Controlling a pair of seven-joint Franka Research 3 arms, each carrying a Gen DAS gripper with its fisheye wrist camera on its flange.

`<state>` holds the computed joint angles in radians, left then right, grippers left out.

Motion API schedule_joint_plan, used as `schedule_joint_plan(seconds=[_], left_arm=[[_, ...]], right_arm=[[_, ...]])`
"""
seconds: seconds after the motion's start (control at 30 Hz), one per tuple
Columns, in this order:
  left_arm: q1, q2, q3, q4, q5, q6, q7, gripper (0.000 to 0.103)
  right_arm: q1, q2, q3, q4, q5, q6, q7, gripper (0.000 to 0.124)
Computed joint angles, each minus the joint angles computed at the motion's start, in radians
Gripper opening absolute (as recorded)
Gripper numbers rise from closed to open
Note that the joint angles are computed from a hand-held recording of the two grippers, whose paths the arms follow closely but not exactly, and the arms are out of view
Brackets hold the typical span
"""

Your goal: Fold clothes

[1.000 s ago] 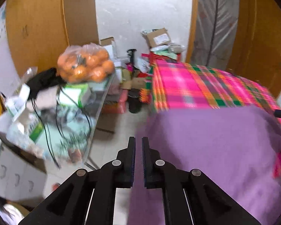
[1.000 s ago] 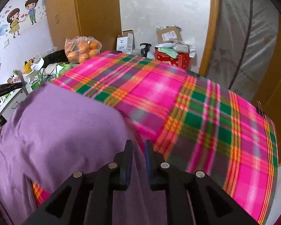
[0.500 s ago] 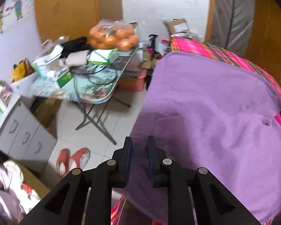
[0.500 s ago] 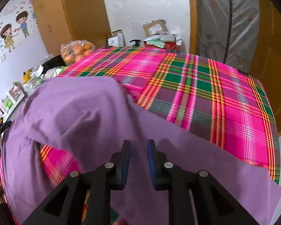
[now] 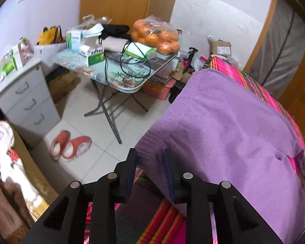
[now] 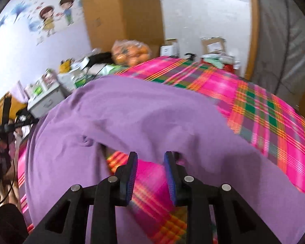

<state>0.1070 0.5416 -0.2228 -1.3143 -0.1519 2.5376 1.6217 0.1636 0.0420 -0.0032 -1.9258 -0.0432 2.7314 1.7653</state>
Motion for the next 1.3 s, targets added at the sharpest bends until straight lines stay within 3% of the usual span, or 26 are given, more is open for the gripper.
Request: schedule_joint_plan(seconds=[0.23, 0.33, 0.47, 0.57, 0.67, 0.77, 0.9, 0.97, 1.03, 1.07, 1.2, 1.3], left_arm=[[0.038, 0.025, -0.037, 0.031, -0.1, -0.023, -0.019, 0.028], [0.046, 0.0, -0.051, -0.02, -0.119, 0.043, 0.03, 0.002], [0.011, -0.039, 0.006, -0.081, -0.051, 0.137, -0.01, 0.0], [0.016, -0.034, 0.025, -0.076, -0.019, 0.133, -0.055, 0.0], [0.046, -0.056, -0.011, -0.108, -0.042, 0.16, -0.028, 0.0], [0.084, -0.083, -0.094, -0.141, -0.124, 0.174, 0.087, 0.0], [0.1, -0.092, -0.183, -0.136, -0.252, 0.11, 0.285, 0.002], [0.071, -0.082, -0.178, -0.118, -0.264, 0.07, 0.322, 0.002], [0.037, -0.071, -0.155, -0.098, -0.263, 0.024, 0.327, 0.002], [0.029, -0.07, -0.151, -0.095, -0.274, 0.003, 0.337, 0.002], [0.007, -0.095, -0.143, -0.123, -0.324, -0.02, 0.395, 0.002], [-0.015, -0.103, -0.135, -0.127, -0.343, -0.031, 0.428, 0.002]], right_arm=[[0.03, 0.038, 0.019, 0.031, 0.077, -0.016, -0.083, 0.028], [0.037, 0.037, 0.015, 0.027, 0.075, -0.026, -0.076, 0.028], [0.038, 0.032, 0.003, 0.02, 0.032, -0.034, -0.014, 0.028], [0.038, 0.035, -0.007, 0.022, -0.041, -0.053, 0.041, 0.028], [0.039, 0.055, -0.009, 0.044, -0.092, -0.08, 0.052, 0.028], [0.053, 0.089, -0.013, 0.085, -0.165, -0.099, 0.052, 0.028], [0.074, 0.146, -0.023, 0.15, -0.234, -0.12, 0.025, 0.028], [0.074, 0.17, -0.024, 0.176, -0.224, -0.13, -0.014, 0.027], [0.061, 0.173, -0.019, 0.186, -0.153, -0.137, -0.044, 0.004], [0.056, 0.164, -0.019, 0.18, -0.125, -0.147, -0.055, 0.002], [0.033, 0.081, -0.02, 0.089, -0.036, -0.146, -0.074, 0.002], [0.0, -0.016, -0.024, -0.032, 0.036, -0.036, -0.059, 0.007]])
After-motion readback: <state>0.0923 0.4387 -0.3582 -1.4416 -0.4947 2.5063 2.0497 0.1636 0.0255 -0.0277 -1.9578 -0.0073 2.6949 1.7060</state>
